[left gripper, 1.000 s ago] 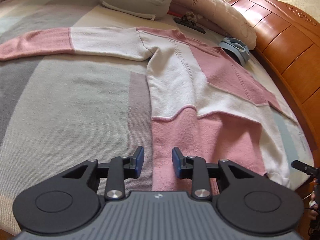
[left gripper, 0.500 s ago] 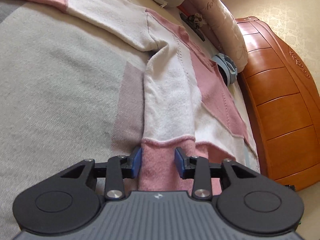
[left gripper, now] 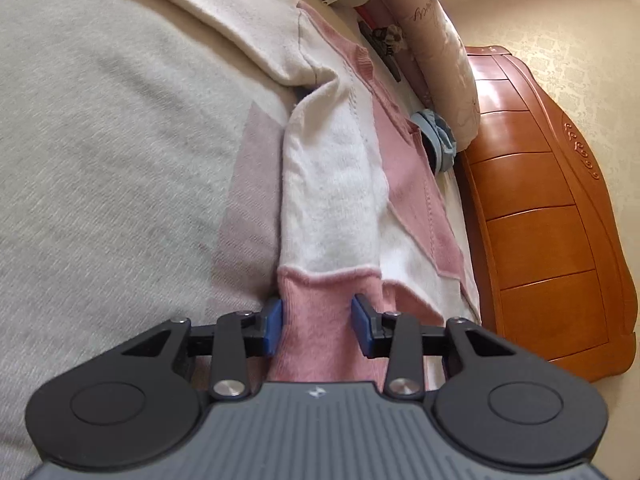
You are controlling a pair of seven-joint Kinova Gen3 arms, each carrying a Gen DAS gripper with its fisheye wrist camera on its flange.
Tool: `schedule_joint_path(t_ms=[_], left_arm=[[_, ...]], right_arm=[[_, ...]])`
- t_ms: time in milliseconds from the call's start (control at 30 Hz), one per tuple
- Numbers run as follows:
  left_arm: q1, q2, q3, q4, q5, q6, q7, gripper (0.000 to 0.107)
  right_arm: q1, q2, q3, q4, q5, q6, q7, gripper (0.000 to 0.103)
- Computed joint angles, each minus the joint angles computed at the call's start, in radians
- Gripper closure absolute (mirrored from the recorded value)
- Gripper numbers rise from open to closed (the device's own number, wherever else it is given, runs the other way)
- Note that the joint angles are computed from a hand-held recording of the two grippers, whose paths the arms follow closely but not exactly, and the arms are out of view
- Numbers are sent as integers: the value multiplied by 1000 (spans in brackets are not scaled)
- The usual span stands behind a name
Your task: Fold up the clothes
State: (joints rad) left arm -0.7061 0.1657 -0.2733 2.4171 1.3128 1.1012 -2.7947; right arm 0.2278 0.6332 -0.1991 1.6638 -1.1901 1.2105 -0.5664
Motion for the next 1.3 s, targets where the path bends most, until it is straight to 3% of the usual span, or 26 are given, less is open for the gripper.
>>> schedule_joint_path(t_ms=[133,233,300,400,433,467,500,733,833,933,1000,1100,1167,1233,1300], left_arm=[[-67,21,-31,38,-48,83,-15,70],[-70,33,-58,57,-63,82,-34,93],[-102,88,-8,48,-22,81,-28,96],[-51,58,18,20,-5,26,25,97],[-6,13,5,11,-22,-14,62,97],[21,-28,3,8,-42,-51,88,100],[31,-71,13,7,-66,-86,111,102],[-1,-243,-80,5,-251,-92,287,106],[4,-307,-11,-39,-373,-193,384,107],[75,-372,12,-61,-490,-284,481,107],[73,-440,80,-63,-541,-324,478,105],[46,-544,218,-67,-592,-339,437,88],[100,-607,311,-69,-661,-372,435,62],[189,-665,403,-58,-742,-437,442,53],[273,-683,496,-47,-824,-508,476,51]], right_arm=[[2,-27,10,30,28,17,-10,14],[32,-49,12,99,7,28,61,17],[50,-65,17,143,-5,37,102,19],[-10,-86,58,136,4,-21,40,46],[-41,-94,80,129,20,-42,0,65],[-58,-104,93,128,39,-67,-32,91],[-58,-110,93,133,55,-87,-48,96],[-17,-246,110,188,116,-171,-40,96],[-2,-260,116,160,170,-168,-86,95],[-70,-305,142,151,292,-234,-155,83],[-123,-368,176,189,324,-311,-166,81],[-229,-482,256,271,311,-433,-70,69],[-228,-538,218,306,299,-483,11,59],[-196,-558,126,318,296,-486,92,49],[-232,-576,63,342,322,-530,174,43]])
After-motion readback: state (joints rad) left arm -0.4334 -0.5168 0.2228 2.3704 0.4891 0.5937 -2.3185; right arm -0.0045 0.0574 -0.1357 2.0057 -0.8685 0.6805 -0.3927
